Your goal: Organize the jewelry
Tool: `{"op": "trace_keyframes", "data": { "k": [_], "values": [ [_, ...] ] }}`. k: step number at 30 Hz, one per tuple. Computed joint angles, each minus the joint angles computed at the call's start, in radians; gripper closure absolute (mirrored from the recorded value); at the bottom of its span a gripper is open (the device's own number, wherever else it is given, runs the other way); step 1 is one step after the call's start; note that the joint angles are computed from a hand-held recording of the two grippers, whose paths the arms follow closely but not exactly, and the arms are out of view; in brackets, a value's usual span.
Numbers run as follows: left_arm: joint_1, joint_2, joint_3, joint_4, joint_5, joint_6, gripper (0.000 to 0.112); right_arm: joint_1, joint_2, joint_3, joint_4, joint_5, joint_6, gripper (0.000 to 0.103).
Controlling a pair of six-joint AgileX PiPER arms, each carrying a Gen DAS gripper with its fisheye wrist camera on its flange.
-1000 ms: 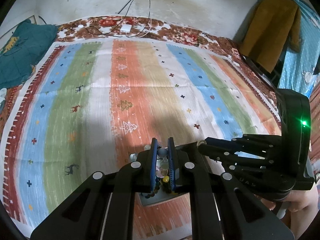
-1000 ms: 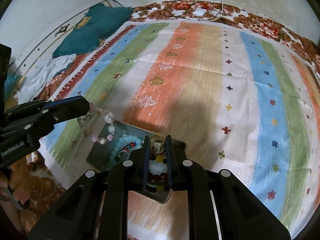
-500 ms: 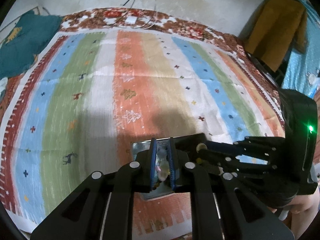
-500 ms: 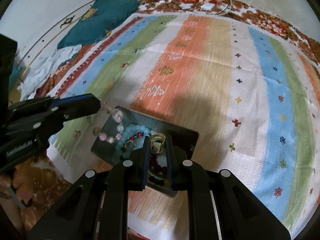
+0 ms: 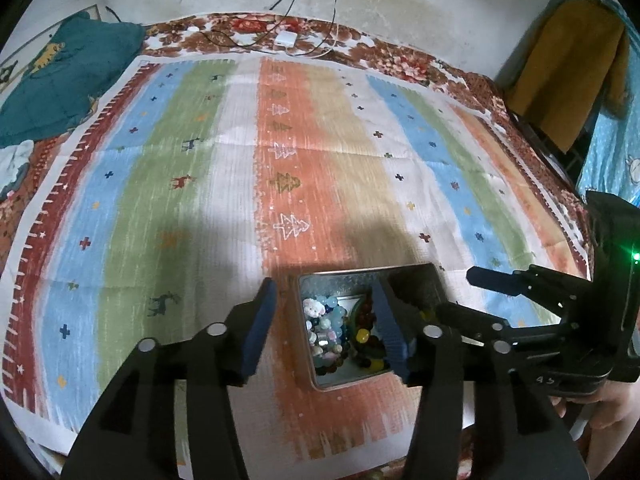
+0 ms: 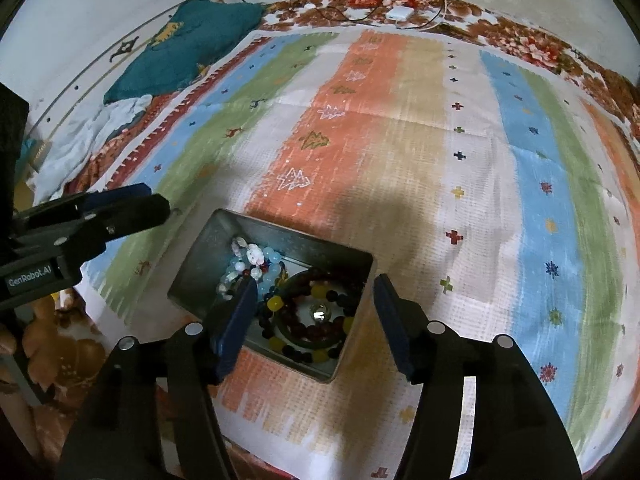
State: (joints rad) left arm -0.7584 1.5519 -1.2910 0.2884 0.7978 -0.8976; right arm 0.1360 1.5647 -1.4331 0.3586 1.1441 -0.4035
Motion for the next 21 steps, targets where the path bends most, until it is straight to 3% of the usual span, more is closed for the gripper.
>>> {"op": "trace_keyframes", "data": {
  "k": [14,21],
  "values": [
    [-0.067,-0.047,0.085,0.081,0.016,-0.100,0.021,-0.079,-0.109,0.103,0.029,-0.052,-0.052,0.021],
    [-0.119,-0.065,0.117,0.151,0.007,-0.159,0.015,-0.106,-0.149,0.146,0.038,-0.066,-0.072,0.012]
  ]
}}
